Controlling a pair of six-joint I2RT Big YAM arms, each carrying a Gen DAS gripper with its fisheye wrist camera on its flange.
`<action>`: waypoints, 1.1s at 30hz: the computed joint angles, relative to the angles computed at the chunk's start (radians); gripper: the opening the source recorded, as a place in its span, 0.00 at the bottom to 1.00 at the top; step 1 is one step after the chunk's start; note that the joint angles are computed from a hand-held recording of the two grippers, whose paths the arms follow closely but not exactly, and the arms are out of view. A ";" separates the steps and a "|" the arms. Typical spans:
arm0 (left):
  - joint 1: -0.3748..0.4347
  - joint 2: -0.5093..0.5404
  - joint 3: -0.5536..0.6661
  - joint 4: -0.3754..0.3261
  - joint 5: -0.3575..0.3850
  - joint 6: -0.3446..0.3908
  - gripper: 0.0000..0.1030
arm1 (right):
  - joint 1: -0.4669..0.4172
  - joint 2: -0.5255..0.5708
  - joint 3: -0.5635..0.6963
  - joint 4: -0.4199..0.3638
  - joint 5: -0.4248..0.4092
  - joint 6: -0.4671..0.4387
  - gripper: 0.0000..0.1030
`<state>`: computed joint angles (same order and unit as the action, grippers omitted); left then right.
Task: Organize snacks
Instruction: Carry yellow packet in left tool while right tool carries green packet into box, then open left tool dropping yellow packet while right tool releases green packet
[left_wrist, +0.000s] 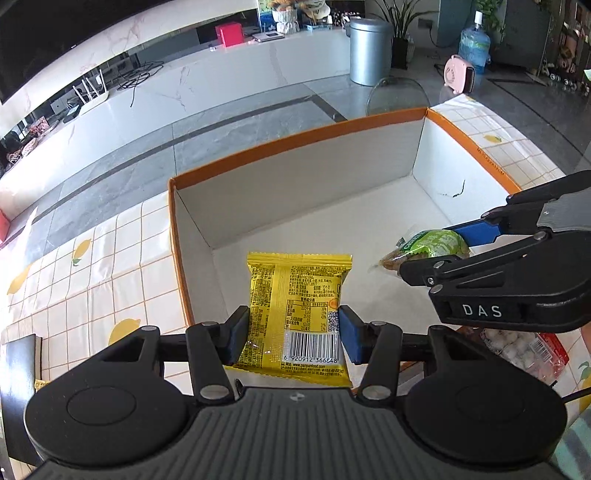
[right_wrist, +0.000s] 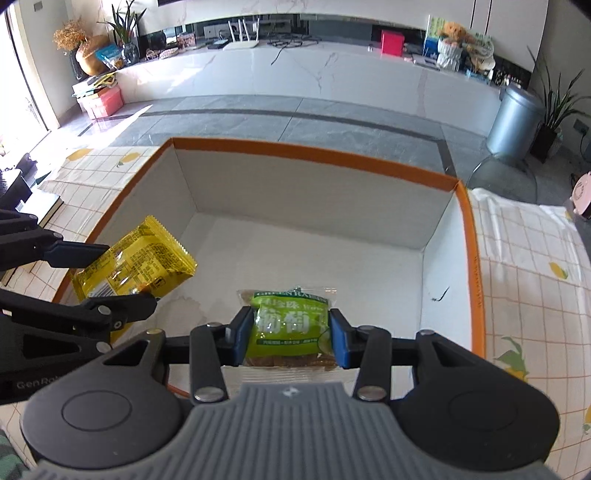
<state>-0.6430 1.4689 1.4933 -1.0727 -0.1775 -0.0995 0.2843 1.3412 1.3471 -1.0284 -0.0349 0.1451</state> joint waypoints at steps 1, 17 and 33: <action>0.002 0.011 0.011 -0.016 0.006 0.004 0.56 | -0.008 0.010 0.000 -0.007 -0.020 0.002 0.40; 0.021 0.113 0.116 -0.156 0.010 0.018 0.56 | -0.008 0.115 0.055 -0.088 -0.066 0.002 0.41; 0.015 0.119 0.135 -0.174 -0.015 -0.005 0.65 | -0.007 0.139 0.097 -0.137 -0.060 0.004 0.42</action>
